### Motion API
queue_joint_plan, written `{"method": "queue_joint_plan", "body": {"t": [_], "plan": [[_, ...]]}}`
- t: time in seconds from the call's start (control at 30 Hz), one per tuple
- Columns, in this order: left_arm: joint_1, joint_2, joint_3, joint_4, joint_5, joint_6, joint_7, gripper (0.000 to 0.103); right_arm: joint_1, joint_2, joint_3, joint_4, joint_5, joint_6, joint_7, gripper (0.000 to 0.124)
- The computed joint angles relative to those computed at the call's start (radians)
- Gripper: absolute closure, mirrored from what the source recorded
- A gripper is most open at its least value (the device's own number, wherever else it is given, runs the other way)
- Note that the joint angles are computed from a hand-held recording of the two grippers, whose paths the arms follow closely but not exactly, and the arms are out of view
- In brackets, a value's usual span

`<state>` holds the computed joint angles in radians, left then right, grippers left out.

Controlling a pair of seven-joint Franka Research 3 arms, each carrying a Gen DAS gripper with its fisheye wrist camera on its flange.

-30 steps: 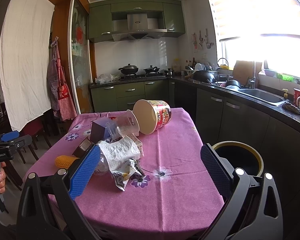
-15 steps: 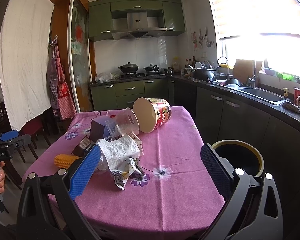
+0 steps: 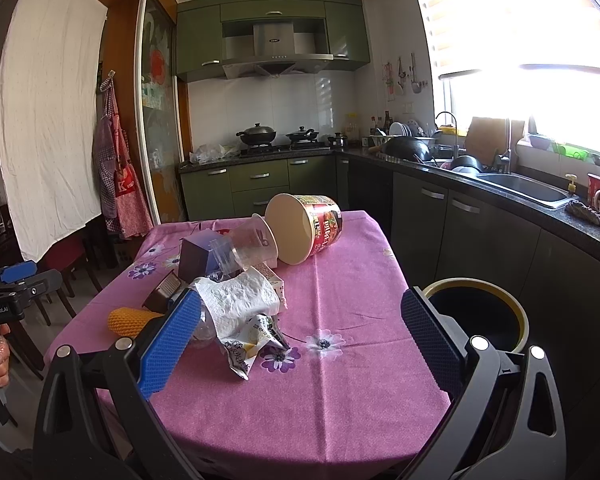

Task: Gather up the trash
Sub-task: 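Grasp the white-and-red noodle cup with the right gripper and lift it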

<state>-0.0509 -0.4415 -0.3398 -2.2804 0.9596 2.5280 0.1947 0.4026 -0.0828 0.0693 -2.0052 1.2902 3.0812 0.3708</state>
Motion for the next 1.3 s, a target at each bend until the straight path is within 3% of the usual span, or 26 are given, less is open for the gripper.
{"method": "queue_joint_plan", "body": {"t": [0.47, 0.73, 0.9, 1.03, 1.3], "plan": [[0.000, 0.013, 0.006, 0.001, -0.003, -0.002, 0.009, 0.006, -0.006, 0.010, 0.003, 0.002, -0.042, -0.009, 0.044, 0.025], [0.011, 0.077, 0.062, 0.046, -0.041, 0.058, 0.075, 0.006, -0.024, 0.068, 0.015, 0.045, -0.163, 0.007, 0.142, 0.025], [0.041, 0.168, 0.100, 0.118, -0.067, 0.109, 0.136, 0.006, -0.049, 0.167, 0.017, 0.133, -0.423, 0.028, 0.373, 0.025], [0.066, 0.272, 0.132, 0.215, -0.056, 0.136, 0.164, 0.006, -0.013, 0.273, -0.052, 0.248, -0.707, 0.030, 0.644, 0.025], [0.081, 0.512, 0.233, 0.446, -0.004, 0.174, 0.149, 0.006, -0.034, 0.586, -0.065, 0.720, -0.947, -0.199, 0.859, 0.025]]}}
